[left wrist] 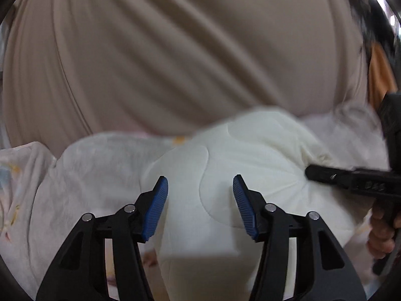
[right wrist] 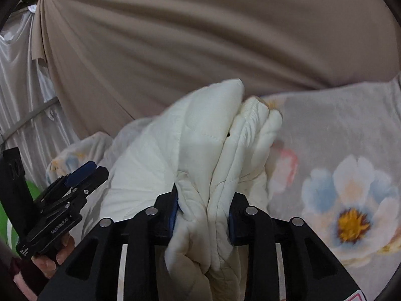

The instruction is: Fold large clothes

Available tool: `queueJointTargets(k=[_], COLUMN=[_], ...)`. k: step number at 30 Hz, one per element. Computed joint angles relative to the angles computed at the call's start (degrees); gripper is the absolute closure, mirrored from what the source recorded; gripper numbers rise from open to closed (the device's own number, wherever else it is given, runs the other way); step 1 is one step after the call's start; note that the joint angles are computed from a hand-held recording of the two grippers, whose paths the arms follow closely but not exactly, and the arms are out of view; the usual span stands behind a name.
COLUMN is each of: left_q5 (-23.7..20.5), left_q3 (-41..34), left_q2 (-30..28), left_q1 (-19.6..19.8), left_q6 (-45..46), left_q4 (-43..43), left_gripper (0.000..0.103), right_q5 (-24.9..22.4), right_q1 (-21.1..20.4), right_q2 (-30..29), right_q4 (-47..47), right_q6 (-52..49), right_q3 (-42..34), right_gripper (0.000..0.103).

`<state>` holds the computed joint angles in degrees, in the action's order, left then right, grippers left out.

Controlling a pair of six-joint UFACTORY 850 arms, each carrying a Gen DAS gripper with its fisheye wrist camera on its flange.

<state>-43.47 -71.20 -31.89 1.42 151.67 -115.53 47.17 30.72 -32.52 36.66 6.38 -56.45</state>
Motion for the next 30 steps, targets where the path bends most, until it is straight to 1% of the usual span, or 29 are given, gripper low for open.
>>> queueJointTargets(k=[1, 2, 3, 4, 5, 6, 7, 8, 9, 12, 14, 15, 16, 18, 20, 21, 22, 24, 26, 28, 30], left_q5=[1.0, -0.4, -1.8, -1.8, -1.6, -0.7, 0.2, 0.6, 0.9, 1.3, 0.8, 1.1, 2.0, 3.8, 6.1, 7.3, 8.5, 9.5, 9.5, 10.1, 12.4], left_q3=[0.0, 0.7, 1.2, 1.1, 0.8, 0.7, 0.1, -0.1, -0.4, -0.7, 0.3, 1.3, 2.8, 4.2, 5.0, 5.2, 5.6, 5.9, 6.1, 6.8, 7.5], left_q2=[-0.7, -1.0, -1.3, -1.3, -1.1, -0.8, -0.8, -0.4, 0.0, 1.4, 2.9, 3.8, 5.0, 6.2, 6.4, 6.3, 6.2, 5.4, 4.8, 4.5, 4.0], left_q1=[-0.2, 0.2, 0.8, 1.1, 1.6, 1.8, 2.1, 2.5, 3.2, 5.7, 7.2, 7.5, 7.6, 7.2, 6.2, 5.7, 5.2, 4.9, 5.1, 5.0, 4.7], left_q6=[0.9, 1.9, 2.8, 2.1, 0.4, -1.5, -4.7, -7.9, -11.6, -20.5, -22.7, -22.0, -20.3, -19.9, -20.1, -19.3, -18.3, -17.5, -17.2, -14.3, -8.4], left_q4=[-0.4, -1.7, -2.1, -1.3, 0.1, 0.9, 2.9, 5.2, 7.9, 15.0, 17.9, 17.7, 16.6, 16.3, 17.3, 16.9, 16.4, 16.8, 19.1, 19.7, 16.2], left_gripper=[0.049, 0.047, 0.041, 0.039, 0.033, 0.030, 0.024, 0.021, 0.021, 0.020, 0.019, 0.016, 0.014, 0.014, 0.014, 0.014, 0.014, 0.013, 0.013, 0.013, 0.013], right_q5=[1.4, 1.9, 2.3, 2.0, 1.2, 0.3, -0.6, -0.9, -0.9, 0.7, 2.7, 2.6, 2.1, 0.3, -2.1, -3.1, -5.4, -7.7, -9.2, -10.2, -10.1], right_q1=[0.0, 0.5, 0.5, 0.1, -0.4, -0.6, -0.8, -0.8, -0.3, 2.9, 5.6, 6.6, 7.4, 8.4, 8.2, 7.9, 7.2, 5.5, 4.1, 2.7, 2.2], right_q2=[-2.1, -3.0, -3.3, -3.1, -2.7, -2.1, -1.3, -0.1, 1.3, 5.8, 8.7, 9.3, 9.9, 9.6, 8.1, 7.1, 5.8, 3.7, 2.9, 2.4, 2.1], right_q4=[0.2, 2.1, 1.5, 0.2, -1.3, -1.7, -2.1, -2.2, -1.2, 8.0, 12.8, 14.4, 15.3, 17.4, 20.2, 22.3, 24.4, 26.6, 23.5, 18.9, 16.9], right_q6=[-0.5, -1.9, -0.9, 1.1, 3.3, 4.3, 5.9, 6.8, 6.7, -0.3, -5.9, -8.2, -10.6, -15.8, -21.3, -23.8, -26.3, -27.2, -22.7, -16.9, -15.0], right_q3=[-0.5, -1.0, -0.8, -0.4, 0.1, 0.3, 1.1, 2.1, 3.5, 6.6, 8.0, 7.3, 7.0, 4.7, 2.2, 0.9, -0.6, -1.7, -0.8, 0.4, 0.9], right_gripper=[0.067, 0.065, 0.063, 0.060, 0.059, 0.054, 0.051, 0.051, 0.051, 0.051, 0.058, 0.065, 0.077, 0.091, 0.099, 0.101, 0.103, 0.103, 0.103, 0.103, 0.103])
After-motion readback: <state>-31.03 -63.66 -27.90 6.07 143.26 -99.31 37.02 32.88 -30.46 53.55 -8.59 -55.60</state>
